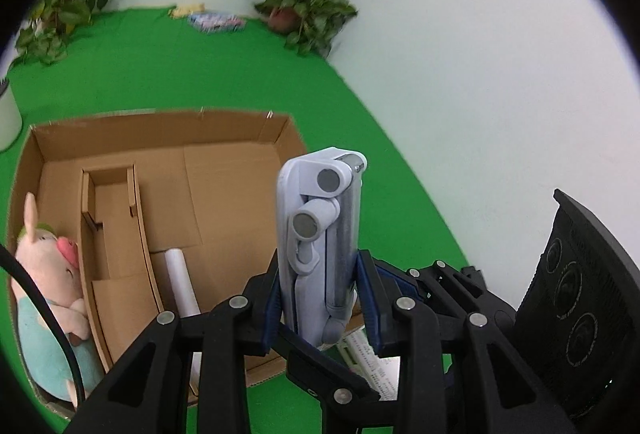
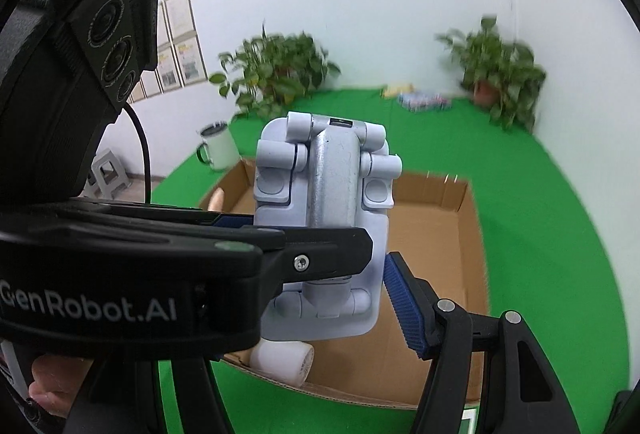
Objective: Organize objects
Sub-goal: 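Lift the phone stand with both tools and carry it over the large box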
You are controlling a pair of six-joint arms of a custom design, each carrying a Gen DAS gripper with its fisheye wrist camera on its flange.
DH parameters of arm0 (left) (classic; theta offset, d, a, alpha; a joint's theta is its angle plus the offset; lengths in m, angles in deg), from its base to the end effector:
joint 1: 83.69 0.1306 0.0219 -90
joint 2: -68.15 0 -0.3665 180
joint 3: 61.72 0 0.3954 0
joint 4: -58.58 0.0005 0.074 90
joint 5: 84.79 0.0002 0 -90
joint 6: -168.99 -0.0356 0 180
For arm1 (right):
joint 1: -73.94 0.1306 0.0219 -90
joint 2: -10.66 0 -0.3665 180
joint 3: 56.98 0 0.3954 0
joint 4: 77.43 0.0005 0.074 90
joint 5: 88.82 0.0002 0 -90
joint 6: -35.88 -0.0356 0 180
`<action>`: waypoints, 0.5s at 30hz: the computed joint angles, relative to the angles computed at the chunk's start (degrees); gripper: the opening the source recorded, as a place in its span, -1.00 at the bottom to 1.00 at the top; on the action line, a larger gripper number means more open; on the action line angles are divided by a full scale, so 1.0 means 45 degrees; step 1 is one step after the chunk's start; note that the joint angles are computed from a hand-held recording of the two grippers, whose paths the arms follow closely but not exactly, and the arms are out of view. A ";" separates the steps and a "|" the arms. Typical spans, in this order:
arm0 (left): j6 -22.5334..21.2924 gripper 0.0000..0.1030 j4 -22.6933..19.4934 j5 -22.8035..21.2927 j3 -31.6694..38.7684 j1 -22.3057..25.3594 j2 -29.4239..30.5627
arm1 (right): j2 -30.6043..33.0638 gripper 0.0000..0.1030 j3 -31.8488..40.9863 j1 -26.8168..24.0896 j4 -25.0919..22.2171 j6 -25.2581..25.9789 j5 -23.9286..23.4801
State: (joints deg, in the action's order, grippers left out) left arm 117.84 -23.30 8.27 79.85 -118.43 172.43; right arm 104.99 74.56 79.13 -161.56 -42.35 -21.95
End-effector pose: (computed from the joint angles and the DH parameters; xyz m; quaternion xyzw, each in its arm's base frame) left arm 0.4134 -0.2896 0.6483 -0.0228 0.9220 -0.2508 0.2942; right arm 0.4342 0.0530 0.6571 -0.2072 0.8905 0.1655 0.3698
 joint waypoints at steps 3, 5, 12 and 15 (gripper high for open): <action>0.0114 -0.38 0.0299 0.0623 -0.1188 0.0219 -0.0099 | 0.0294 0.21 -0.0605 0.0018 -0.0294 -0.0004 0.0025; 0.0326 -0.38 0.0551 0.1084 -0.2092 0.0326 -0.0162 | 0.0432 0.20 -0.1146 -0.0014 -0.0427 -0.0020 -0.0035; 0.0914 -0.39 0.1185 0.2200 -0.4001 0.0513 -0.0232 | 0.0457 0.20 -0.3099 -0.0269 -0.0753 0.0349 -0.0124; 0.0919 -0.54 0.1150 0.2422 -0.4389 0.0529 -0.0186 | 0.0648 -0.13 -0.3236 -0.0356 -0.1120 0.0679 -0.0414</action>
State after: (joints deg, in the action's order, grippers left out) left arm 121.98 -18.12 19.17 60.10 -116.05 171.59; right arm 107.91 60.00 77.52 -166.60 -39.30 -23.81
